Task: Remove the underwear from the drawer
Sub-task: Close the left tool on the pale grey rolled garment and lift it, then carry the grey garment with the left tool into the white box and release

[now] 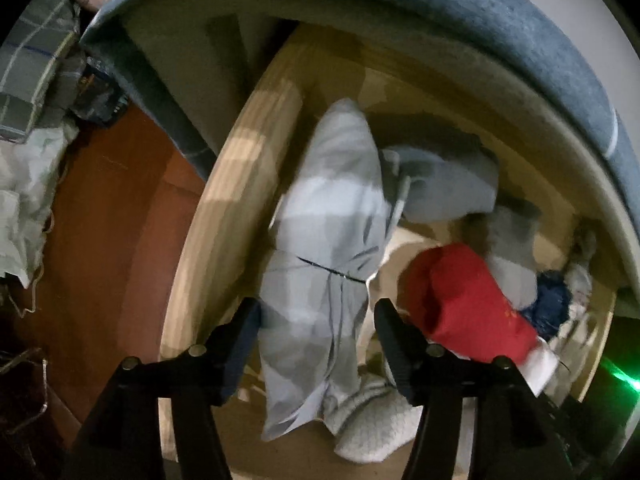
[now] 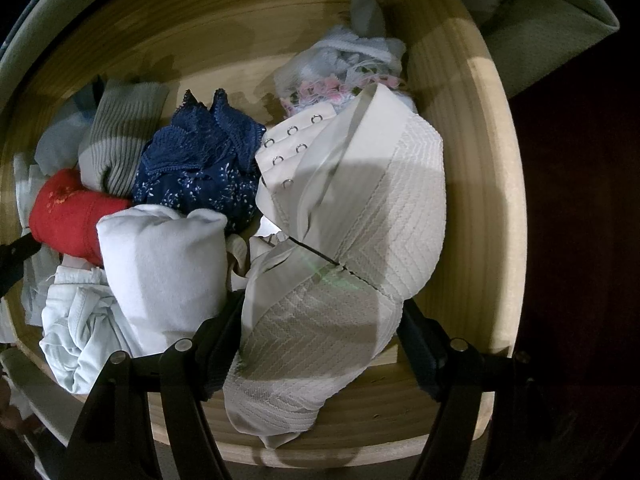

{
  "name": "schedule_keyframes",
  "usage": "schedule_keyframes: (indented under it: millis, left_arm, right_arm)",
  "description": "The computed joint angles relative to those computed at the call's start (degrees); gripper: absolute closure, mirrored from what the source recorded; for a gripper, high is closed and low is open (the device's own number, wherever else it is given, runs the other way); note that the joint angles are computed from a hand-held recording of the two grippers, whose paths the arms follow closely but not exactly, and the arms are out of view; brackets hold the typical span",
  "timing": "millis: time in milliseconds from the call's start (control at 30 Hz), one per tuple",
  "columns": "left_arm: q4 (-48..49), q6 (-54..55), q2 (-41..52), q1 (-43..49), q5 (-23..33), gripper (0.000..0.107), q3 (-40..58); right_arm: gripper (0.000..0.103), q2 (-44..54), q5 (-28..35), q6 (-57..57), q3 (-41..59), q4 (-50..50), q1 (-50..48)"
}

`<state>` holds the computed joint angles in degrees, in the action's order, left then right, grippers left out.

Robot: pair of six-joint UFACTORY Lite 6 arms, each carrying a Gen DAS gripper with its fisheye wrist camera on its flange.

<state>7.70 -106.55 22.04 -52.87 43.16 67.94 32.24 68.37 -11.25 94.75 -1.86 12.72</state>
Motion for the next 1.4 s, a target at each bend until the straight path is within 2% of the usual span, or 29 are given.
schedule_keyframes:
  millis: [333,367,533,633,733,833,1000,1133,1400]
  left_arm:
    - [-3.98,14.42,12.47,1.31,9.78,0.046,14.38]
    - [-4.19,15.13,13.11,1.37,10.44,0.055,15.1]
    - [-4.12,15.6,14.73,0.6,11.19,0.066,17.9]
    - [-4.22,16.34,12.55,0.78,9.87,0.071,15.77]
    - [-4.71,15.92,6.09,0.11,5.75,0.074,7.05]
    - [-3.95,15.18,3.74,-0.96,5.24,0.075,5.05]
    - [-3.39,15.05,-0.02,-2.36,7.09,0.076,5.08]
    - [-2.66,16.33,-2.68,-2.43,11.34,0.076,7.14]
    - [-12.65,27.61,-8.22,0.57,13.02,0.076,6.55]
  right_arm:
    - [0.031,-0.48,-0.45,0.69,-0.96,0.01,0.77]
    - [0.031,-0.5,-0.46,0.64,-0.98,0.01,0.75]
    - [0.031,-0.69,-0.86,0.53,-1.38,0.14,0.71]
    - [0.031,-0.81,-0.94,0.52,-1.55,0.13,0.68]
    - [0.031,-0.93,-1.12,0.65,-1.84,0.16,0.86]
    - [0.031,-1.52,-1.85,0.98,-3.2,0.15,1.34]
    - [0.03,-2.22,-2.99,1.09,-5.0,0.17,1.5]
    - [0.03,-2.53,-3.33,1.14,-5.59,0.2,1.58]
    - [0.03,-2.62,-3.3,0.77,-5.56,0.24,1.33]
